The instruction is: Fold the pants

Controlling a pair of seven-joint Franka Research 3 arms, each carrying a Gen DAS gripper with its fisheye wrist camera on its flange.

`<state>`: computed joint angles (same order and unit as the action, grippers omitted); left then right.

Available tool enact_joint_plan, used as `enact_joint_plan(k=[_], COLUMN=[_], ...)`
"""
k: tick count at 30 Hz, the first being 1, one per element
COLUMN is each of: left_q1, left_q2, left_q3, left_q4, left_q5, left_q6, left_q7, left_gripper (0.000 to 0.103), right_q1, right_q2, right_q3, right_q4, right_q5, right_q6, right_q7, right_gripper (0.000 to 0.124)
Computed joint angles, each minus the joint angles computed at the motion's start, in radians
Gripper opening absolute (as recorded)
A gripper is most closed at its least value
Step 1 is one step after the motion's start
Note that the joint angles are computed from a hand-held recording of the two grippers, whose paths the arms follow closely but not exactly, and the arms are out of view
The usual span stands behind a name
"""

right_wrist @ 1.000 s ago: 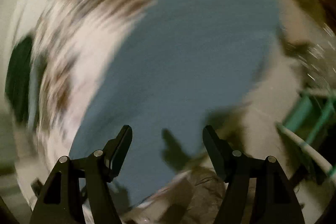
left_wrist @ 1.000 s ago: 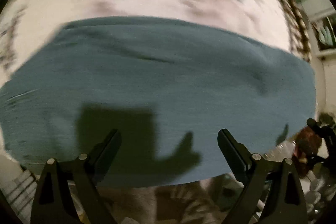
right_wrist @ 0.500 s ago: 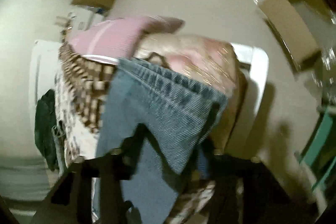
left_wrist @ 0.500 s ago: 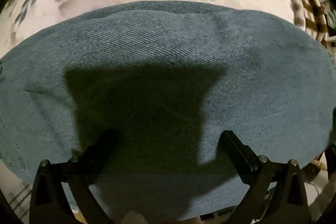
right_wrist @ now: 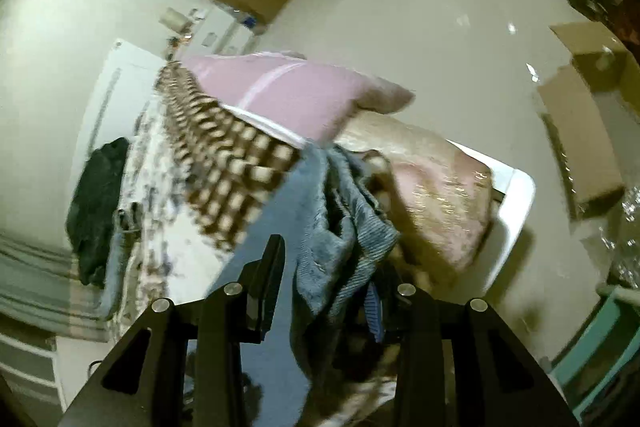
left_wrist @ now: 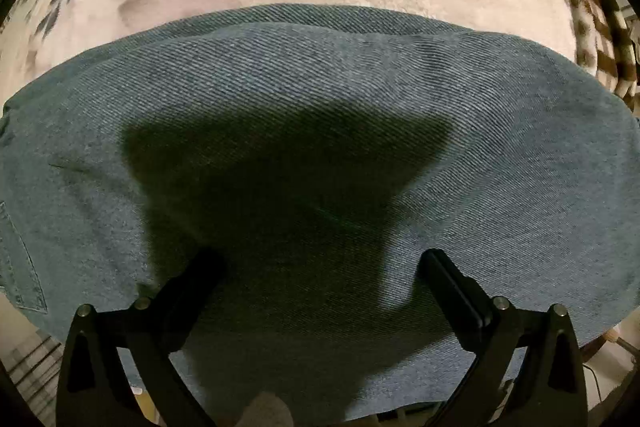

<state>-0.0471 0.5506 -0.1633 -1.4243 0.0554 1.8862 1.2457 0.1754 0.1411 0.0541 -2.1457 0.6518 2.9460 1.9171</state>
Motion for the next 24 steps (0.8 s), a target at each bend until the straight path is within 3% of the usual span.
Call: enact_joint_plan(k=[2,4,7,9,10,12,17,24], left_q1=[0.008,0.015,0.022,0.022,0.022,0.022,0.03,0.121], left_q2=[0.001,0.006,-0.023,-0.031,-0.033,-0.032,-0.068,-0.233], left_q3=[0.002,0.004,0.006,0.007,0.007,0.004,0.001,0.022], left_q4=[0.003,-0.005,-0.046,-0.054,-0.058,-0.053,-0.069,-0.197], left_q5=[0.0,-0.001,-0.005,-0.005,-0.006,-0.003,-0.003,-0.124], left_q6=[-0.003,0.008,0.027,0.034,0.038,0.032,0.046,0.112], left_q7=[0.01,0.018,0.015,0.01,0.007,0.019,0.068,0.121], left_gripper=[0.103,0.103,0.103,0.103,0.103,0.103,0.103,0.103], right_q1=[-0.009,-0.041,-0.129,-0.13,-0.107,-0.072,0.01,0.073], right_q2=[0.028,0.074,0.147,0.164,0.165,0.156,0.099,0.067], right_q3=[0.003,0.024,0.104,0.103,0.078,0.048,-0.022,-0.003], right_q4=[0.029,0.063,0.108,0.124,0.127,0.125,0.123,0.25], right_q5=[0.002,0.089,0.408,0.483,0.432,0.342,0.051,-0.17], right_q6=[-0.039,-0.086,-0.093,-0.082,-0.083,-0.078,-0.093,-0.201], right_q7=[-0.02,-0.073,-0.282,-0.341,-0.302,-0.238,-0.03,0.083], right_gripper=[0.039,0.039,0.039,0.036,0.024,0.014,0.011,0.01])
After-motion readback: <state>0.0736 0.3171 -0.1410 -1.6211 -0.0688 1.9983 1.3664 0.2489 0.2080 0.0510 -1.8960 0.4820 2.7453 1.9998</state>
